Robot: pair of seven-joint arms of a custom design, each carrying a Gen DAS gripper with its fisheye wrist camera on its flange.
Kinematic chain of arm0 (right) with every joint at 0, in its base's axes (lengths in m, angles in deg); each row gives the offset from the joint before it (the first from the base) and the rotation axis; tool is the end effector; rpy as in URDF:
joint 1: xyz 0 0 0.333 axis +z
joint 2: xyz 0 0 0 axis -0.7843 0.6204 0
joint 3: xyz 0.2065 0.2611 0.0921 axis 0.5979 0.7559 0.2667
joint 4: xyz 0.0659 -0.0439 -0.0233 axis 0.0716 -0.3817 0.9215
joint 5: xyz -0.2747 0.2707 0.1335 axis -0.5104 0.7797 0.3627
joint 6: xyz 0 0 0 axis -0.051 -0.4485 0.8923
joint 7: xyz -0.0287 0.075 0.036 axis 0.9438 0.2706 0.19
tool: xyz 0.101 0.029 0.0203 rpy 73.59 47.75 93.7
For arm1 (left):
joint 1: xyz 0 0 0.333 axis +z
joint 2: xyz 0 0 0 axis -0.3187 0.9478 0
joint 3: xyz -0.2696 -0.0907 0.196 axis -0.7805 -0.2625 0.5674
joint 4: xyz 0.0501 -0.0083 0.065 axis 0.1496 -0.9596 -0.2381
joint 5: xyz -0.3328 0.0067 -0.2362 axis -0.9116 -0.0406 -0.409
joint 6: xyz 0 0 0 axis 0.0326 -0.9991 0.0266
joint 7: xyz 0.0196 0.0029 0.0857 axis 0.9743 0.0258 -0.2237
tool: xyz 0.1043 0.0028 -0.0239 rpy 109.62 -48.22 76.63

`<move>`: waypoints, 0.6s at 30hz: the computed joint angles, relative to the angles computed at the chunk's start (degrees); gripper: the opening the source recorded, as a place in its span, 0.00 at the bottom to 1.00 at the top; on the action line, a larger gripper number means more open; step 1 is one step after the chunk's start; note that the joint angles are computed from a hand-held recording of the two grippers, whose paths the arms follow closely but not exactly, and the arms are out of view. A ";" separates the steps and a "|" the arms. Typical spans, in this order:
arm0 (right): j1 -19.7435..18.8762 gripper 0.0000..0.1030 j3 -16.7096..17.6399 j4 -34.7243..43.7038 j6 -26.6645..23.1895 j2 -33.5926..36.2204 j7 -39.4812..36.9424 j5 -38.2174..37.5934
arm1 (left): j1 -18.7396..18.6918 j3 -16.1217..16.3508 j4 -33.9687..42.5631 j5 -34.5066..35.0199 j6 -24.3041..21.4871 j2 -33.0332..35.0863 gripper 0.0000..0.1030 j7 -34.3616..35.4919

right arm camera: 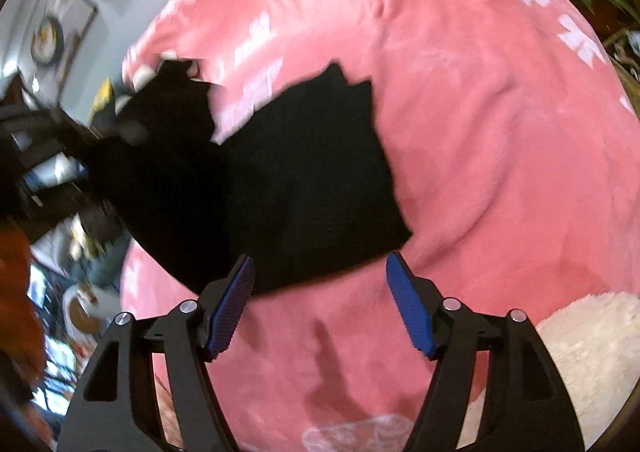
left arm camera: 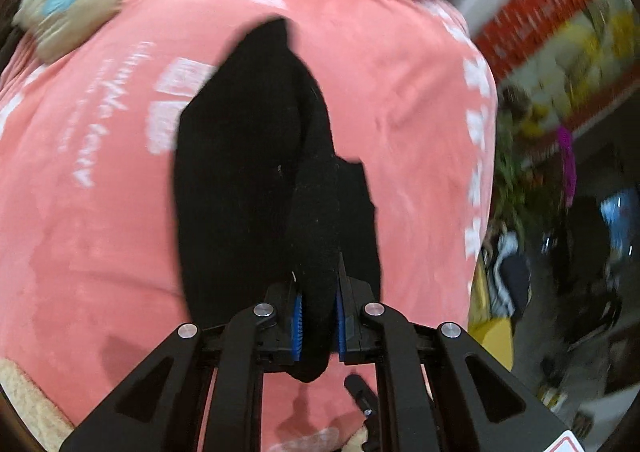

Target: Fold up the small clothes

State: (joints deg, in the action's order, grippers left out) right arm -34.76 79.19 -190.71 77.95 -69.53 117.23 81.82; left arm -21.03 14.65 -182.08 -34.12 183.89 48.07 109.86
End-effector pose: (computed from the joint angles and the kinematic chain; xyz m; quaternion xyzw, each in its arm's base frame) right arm 0.5565 0.1973 0.4141 -0.6776 0.6050 0.0429 0.4160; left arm 0.5663 -0.0421 0.5554 -0.8077 0.5072 -0.2946 0.0596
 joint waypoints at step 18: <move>-5.39 0.70 -1.40 21.76 -23.92 12.72 8.42 -16.34 | -3.09 -3.79 -9.43 16.56 -0.89 -5.01 0.74 -8.09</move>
State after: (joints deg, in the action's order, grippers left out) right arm -40.15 77.79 -168.95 54.04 -56.82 125.66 65.48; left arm -24.12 10.86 -191.51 -17.56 183.00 43.07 101.76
